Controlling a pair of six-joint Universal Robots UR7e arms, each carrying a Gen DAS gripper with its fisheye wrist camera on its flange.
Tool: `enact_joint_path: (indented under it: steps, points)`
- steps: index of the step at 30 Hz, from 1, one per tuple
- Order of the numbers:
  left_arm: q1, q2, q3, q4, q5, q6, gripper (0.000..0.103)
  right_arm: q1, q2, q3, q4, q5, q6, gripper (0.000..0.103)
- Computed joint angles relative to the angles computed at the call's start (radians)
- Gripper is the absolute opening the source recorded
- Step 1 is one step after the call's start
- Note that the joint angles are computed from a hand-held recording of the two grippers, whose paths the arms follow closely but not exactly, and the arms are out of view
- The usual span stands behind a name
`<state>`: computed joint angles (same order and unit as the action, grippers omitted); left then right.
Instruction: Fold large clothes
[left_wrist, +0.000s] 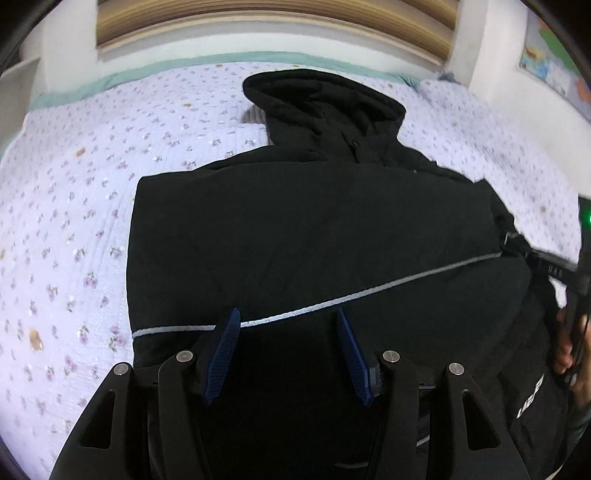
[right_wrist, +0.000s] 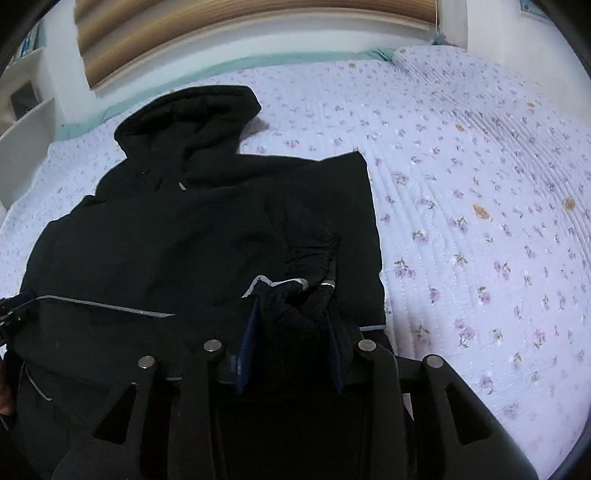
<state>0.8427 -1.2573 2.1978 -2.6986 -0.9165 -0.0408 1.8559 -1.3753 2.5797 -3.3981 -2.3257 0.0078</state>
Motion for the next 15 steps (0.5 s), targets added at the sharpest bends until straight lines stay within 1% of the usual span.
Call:
enact_joint_path:
  steps: [1, 2, 3, 4, 5, 6, 7, 8, 9, 10, 12, 13, 15]
  points:
    - [-0.005, -0.014, -0.01, 0.043, -0.006, -0.002, 0.056, 0.002, -0.011, -0.002, 0.024, -0.001, 0.007, 0.036]
    - [-0.004, -0.027, -0.023, 0.077, -0.025, -0.009, 0.056, 0.004, -0.031, -0.008, 0.076, -0.002, 0.021, 0.037]
    - [0.004, -0.052, -0.042, 0.117, -0.079, -0.022, 0.056, 0.01, -0.053, -0.016, 0.131, -0.004, 0.036, 0.037]
    - [0.015, -0.08, -0.061, 0.132, -0.15, -0.033, 0.056, 0.018, -0.086, -0.023, 0.193, -0.004, 0.061, 0.041]
    - [0.017, -0.095, -0.066, 0.122, -0.18, -0.035, 0.056, 0.025, -0.096, -0.033, 0.217, -0.007, 0.08, 0.049]
    - [0.015, -0.105, -0.075, 0.106, -0.192, -0.04, 0.056, 0.048, -0.114, -0.04, 0.222, -0.018, 0.104, 0.056]
    - [0.008, -0.105, -0.087, 0.092, -0.181, -0.042, 0.056, 0.064, -0.117, -0.043, 0.201, -0.02, 0.108, 0.066]
    - [0.004, -0.097, -0.096, 0.084, -0.164, -0.038, 0.056, 0.09, -0.118, -0.05, 0.166, -0.012, 0.11, 0.072]
    - [-0.001, -0.076, -0.111, 0.081, -0.131, -0.035, 0.056, 0.115, -0.109, -0.065, 0.139, 0.004, 0.106, 0.072]
    - [0.002, -0.047, -0.13, 0.09, -0.102, -0.044, 0.056, 0.131, -0.094, -0.083, 0.141, 0.008, 0.104, 0.072]
    - [0.025, 0.01, -0.173, 0.122, -0.095, -0.07, 0.056, 0.161, -0.02, -0.156, 0.212, -0.004, 0.097, 0.072]
    - [0.045, 0.05, -0.199, 0.145, -0.092, -0.093, 0.056, 0.164, 0.015, -0.184, 0.242, -0.009, 0.096, 0.072]
    - [0.074, 0.111, -0.234, 0.189, -0.058, -0.127, 0.056, 0.153, 0.106, -0.24, 0.293, -0.039, 0.099, 0.072]
